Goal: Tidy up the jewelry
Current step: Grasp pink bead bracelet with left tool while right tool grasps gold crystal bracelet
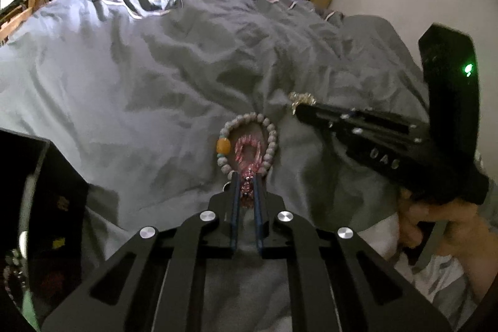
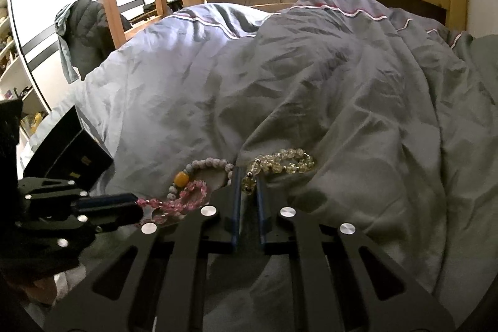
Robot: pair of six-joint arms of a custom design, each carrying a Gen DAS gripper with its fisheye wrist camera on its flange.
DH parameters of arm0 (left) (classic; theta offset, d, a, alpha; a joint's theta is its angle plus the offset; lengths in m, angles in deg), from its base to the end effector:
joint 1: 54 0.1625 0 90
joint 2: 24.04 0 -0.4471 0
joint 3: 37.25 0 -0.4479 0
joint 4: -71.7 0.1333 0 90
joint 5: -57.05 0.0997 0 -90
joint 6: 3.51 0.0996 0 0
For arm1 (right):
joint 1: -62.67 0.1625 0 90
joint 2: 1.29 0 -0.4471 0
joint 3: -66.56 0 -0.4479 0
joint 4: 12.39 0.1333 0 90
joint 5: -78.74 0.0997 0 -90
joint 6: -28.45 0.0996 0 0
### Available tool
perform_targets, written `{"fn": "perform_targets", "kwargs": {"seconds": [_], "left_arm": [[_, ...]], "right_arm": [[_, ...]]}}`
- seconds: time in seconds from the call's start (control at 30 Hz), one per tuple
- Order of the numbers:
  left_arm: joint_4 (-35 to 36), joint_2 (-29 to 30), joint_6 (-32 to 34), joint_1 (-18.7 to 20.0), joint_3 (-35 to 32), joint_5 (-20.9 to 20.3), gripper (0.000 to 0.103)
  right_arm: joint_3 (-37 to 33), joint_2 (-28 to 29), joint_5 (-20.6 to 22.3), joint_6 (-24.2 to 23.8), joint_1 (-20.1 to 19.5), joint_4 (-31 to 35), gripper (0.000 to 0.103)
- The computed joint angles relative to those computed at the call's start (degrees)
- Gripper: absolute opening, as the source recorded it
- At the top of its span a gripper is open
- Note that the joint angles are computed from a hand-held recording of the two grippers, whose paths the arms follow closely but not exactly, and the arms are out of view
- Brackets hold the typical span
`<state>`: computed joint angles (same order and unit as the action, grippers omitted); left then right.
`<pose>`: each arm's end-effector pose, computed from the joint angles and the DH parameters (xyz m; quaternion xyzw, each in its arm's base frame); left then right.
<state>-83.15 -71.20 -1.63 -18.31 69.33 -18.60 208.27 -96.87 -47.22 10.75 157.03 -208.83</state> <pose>-0.4278 -0.5018 0.0181 0.4615 0.8771 -0.0973 0.0912 0.1040 -0.3795 0.3313 0.0052 -0.8369 0.4436 0.3206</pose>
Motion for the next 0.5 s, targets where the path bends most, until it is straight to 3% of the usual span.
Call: {"fn": "perform_targets", "kwargs": {"seconds": [0.27,0.5], "left_arm": [[0.36,-2.48,-1.18,-0.82,0.78,0.16,0.008],[1.97,-5.47,-2.28,-1.82,2.02,1.69,0.008]], "right_arm": [[0.04,-1.42,-0.94,1.07,2.15,1.7,0.009],[0.09,-3.0,-3.33,2.48,6.7,5.22,0.009]]}}
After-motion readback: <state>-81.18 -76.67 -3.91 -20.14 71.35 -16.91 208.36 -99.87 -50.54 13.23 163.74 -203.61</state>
